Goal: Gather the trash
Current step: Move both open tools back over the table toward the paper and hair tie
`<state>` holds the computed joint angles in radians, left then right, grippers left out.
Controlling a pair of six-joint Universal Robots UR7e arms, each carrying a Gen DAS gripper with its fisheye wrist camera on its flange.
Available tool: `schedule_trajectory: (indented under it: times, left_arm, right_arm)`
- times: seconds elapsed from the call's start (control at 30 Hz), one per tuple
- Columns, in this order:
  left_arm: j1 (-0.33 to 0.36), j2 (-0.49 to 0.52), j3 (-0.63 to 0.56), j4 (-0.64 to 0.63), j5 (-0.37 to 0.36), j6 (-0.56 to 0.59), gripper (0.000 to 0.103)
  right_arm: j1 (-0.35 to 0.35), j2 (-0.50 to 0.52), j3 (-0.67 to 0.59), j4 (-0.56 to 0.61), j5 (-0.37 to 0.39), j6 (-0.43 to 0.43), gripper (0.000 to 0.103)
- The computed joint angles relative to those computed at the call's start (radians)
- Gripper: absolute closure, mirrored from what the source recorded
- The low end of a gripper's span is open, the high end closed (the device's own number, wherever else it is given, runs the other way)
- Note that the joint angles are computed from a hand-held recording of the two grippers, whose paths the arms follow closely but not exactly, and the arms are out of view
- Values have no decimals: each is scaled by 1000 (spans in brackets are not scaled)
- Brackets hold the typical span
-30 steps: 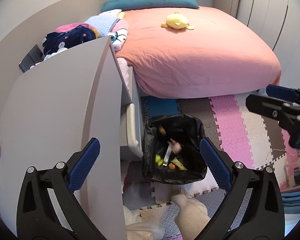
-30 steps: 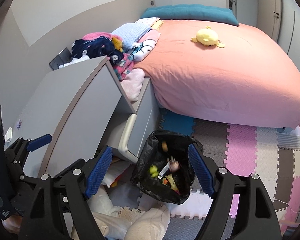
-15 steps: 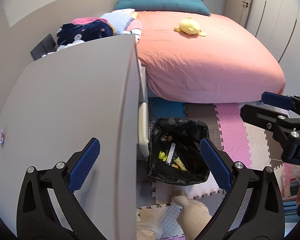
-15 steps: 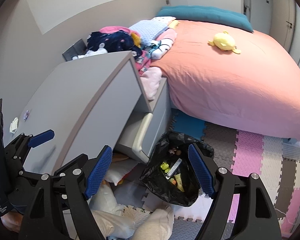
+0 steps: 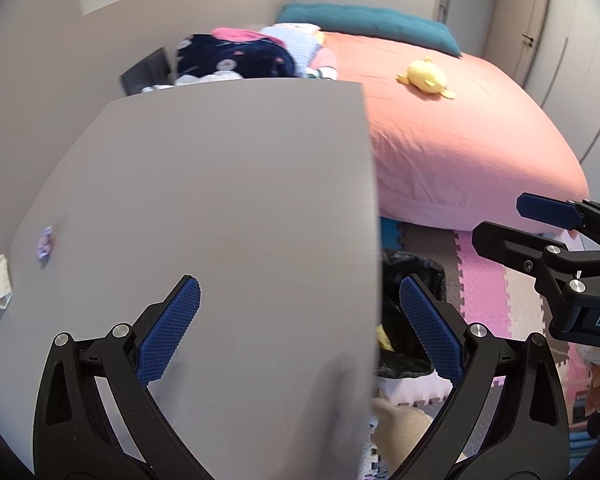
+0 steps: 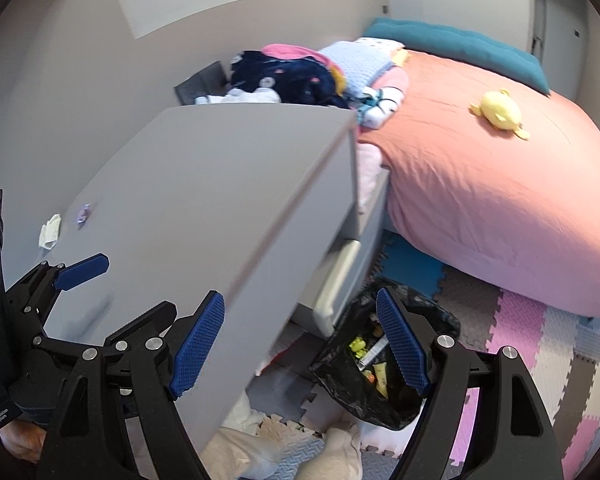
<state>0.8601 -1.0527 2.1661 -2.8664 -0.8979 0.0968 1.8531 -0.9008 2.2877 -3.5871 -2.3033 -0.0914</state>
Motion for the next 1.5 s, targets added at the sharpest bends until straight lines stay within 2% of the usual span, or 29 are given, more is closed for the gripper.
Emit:
schedule_trajectory:
  times: [0.83, 1.33, 1.5]
  left_arm:
    - [201, -210, -11, 33, 85, 43, 6]
    - [349, -266, -70, -10, 133, 97, 6]
    - [392, -265, -102, -20, 120, 111, 6]
  right_arm:
    - [118, 292, -357, 240, 95, -19, 24]
    - [149, 455, -588, 360, 158, -25, 24]
    - [160, 511, -680, 425, 166, -31, 24]
